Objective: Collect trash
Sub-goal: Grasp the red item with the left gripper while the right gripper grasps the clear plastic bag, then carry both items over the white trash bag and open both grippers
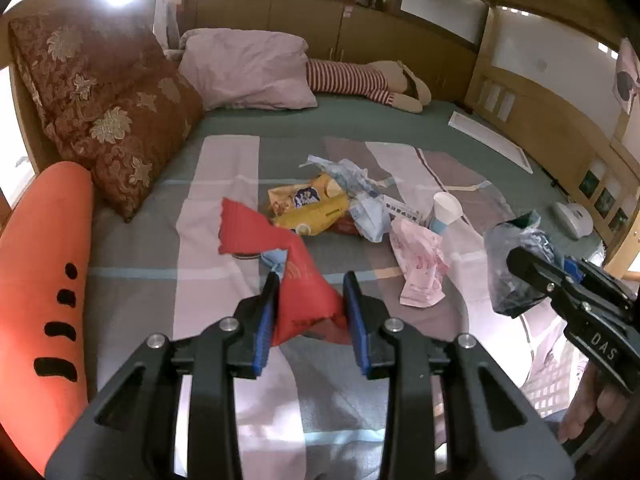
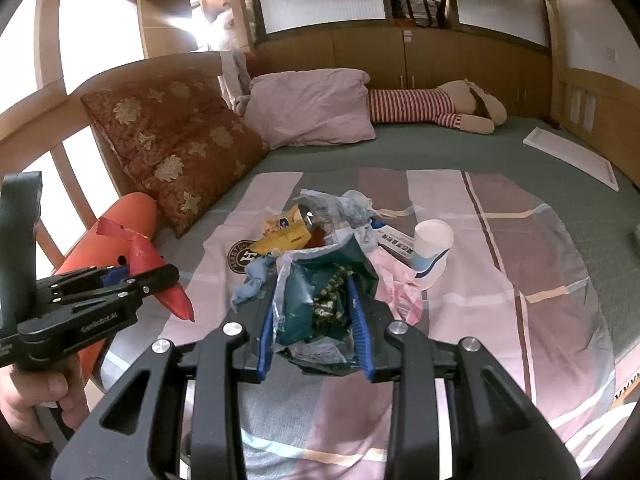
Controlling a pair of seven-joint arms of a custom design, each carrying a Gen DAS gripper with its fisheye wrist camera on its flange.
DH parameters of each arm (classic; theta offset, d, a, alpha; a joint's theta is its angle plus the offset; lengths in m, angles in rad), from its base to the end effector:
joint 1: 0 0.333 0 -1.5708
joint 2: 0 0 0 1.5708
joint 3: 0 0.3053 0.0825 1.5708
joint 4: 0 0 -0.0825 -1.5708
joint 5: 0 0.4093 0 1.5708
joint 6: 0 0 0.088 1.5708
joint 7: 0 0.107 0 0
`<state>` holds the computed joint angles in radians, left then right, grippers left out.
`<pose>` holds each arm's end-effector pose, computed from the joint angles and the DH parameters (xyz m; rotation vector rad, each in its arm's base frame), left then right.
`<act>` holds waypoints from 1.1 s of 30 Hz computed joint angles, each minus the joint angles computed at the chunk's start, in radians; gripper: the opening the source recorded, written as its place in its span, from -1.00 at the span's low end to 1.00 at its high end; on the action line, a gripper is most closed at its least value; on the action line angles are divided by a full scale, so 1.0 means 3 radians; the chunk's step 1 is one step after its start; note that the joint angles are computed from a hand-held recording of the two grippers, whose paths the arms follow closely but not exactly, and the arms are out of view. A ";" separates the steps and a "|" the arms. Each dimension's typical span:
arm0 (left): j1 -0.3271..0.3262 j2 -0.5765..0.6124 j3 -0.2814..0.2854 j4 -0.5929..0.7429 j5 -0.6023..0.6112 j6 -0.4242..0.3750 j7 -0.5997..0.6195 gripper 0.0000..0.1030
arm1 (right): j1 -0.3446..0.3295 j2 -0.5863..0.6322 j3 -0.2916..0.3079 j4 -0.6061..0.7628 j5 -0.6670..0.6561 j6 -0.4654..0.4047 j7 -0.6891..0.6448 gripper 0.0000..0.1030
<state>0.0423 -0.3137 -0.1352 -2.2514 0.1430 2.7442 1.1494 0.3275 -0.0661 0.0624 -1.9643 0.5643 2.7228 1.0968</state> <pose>0.5312 -0.0614 0.5663 -1.9353 1.5681 -0.8129 0.5739 0.2155 0.5761 -1.9163 1.2086 -0.3667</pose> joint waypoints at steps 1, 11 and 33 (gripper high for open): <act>0.0007 0.0001 -0.0009 0.0001 0.0020 0.0000 -0.0007 -0.35 | 0.0000 -0.0006 -0.0001 -0.0007 0.0007 0.0001 -0.0008 -0.35; 0.0021 0.0012 -0.0004 0.0008 0.0039 -0.0005 -0.0023 -0.35 | 0.0002 -0.0008 -0.0007 -0.0020 0.0052 -0.0021 -0.0061 -0.35; -0.0862 0.0178 0.0154 0.0334 -0.1163 -0.0020 0.1376 -0.36 | -0.1163 -0.1987 -0.0456 -0.1814 -0.0826 -0.0075 0.0532 0.08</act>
